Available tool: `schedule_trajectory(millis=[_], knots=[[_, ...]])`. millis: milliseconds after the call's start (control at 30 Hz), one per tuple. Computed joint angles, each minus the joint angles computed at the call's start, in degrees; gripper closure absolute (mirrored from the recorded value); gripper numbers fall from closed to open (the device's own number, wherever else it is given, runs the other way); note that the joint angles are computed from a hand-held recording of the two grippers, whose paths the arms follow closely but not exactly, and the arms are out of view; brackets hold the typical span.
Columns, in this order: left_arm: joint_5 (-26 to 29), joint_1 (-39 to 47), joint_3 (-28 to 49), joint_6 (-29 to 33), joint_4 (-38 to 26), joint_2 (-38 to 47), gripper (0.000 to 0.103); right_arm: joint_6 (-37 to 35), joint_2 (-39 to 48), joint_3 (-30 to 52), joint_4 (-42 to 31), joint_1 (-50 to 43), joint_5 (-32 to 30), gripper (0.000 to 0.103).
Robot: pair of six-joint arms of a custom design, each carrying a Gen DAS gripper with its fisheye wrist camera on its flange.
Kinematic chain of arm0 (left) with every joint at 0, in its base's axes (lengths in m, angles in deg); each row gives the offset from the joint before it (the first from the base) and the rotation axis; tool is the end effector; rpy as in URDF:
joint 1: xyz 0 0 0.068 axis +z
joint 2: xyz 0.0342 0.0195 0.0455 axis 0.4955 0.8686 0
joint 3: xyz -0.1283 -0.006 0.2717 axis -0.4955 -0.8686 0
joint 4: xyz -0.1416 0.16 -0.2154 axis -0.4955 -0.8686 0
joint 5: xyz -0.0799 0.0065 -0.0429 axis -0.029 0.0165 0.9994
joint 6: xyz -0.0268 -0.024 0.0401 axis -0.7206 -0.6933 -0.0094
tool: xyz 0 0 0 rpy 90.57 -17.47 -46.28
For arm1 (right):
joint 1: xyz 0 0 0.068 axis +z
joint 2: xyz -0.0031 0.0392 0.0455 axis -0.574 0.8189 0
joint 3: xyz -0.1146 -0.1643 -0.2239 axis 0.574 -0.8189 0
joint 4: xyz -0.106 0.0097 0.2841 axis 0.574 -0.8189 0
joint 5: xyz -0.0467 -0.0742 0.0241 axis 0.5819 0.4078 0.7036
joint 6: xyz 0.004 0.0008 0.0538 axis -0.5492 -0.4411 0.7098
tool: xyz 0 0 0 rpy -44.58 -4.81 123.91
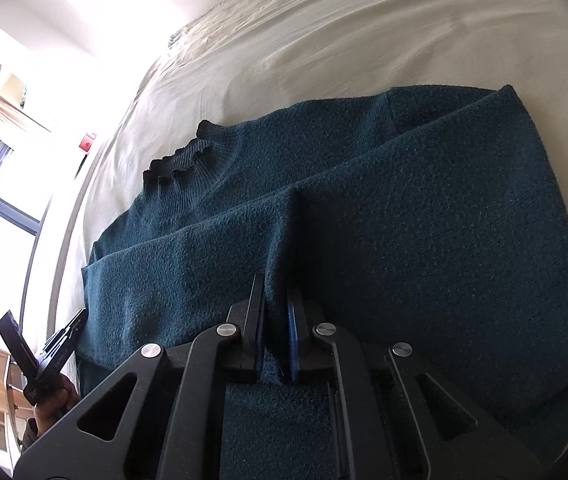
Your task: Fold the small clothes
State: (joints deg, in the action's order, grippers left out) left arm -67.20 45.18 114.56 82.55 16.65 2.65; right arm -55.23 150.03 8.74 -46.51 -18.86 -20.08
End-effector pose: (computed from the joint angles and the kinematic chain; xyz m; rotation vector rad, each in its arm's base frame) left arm 0.2618 0.0683 0.1994 -0.1045 2.4264 0.0508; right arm 0.3591 0.1152 0.1442 0.1928 2.5753 0.7049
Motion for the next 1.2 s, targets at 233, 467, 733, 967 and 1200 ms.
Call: schedule_trajectory(millis=[233,467,733,967,1200], knots=[[-0.43,-0.17,-0.68,0.07,1.26,-0.04,0.086,0.45,-6.93,-1.55,-2.68,1.52,8.59,0.092],[-0.6,-0.1,-1.72,0.4,2.63,-0.4,0.086,-0.33,-2.17,1.0,-2.91,2.8,6.29,0.092],[2.06,2.51,-1.81,-1.25,-0.7,-4.15,0.065,1.52,-11.32,-8.47,1.3,-0.84,6.33,0.091],[18.97,19.03,-2.96,7.75,-23.96,-21.97,0.053,0.03,-47.95,-23.32,-10.19,3.3,17.28,0.041],[35.05,59.11,-1.65,56.26,-68.37,-25.59,0.033,9.01,-77.84,-27.87,-36.22,20.67,28.58,0.035]])
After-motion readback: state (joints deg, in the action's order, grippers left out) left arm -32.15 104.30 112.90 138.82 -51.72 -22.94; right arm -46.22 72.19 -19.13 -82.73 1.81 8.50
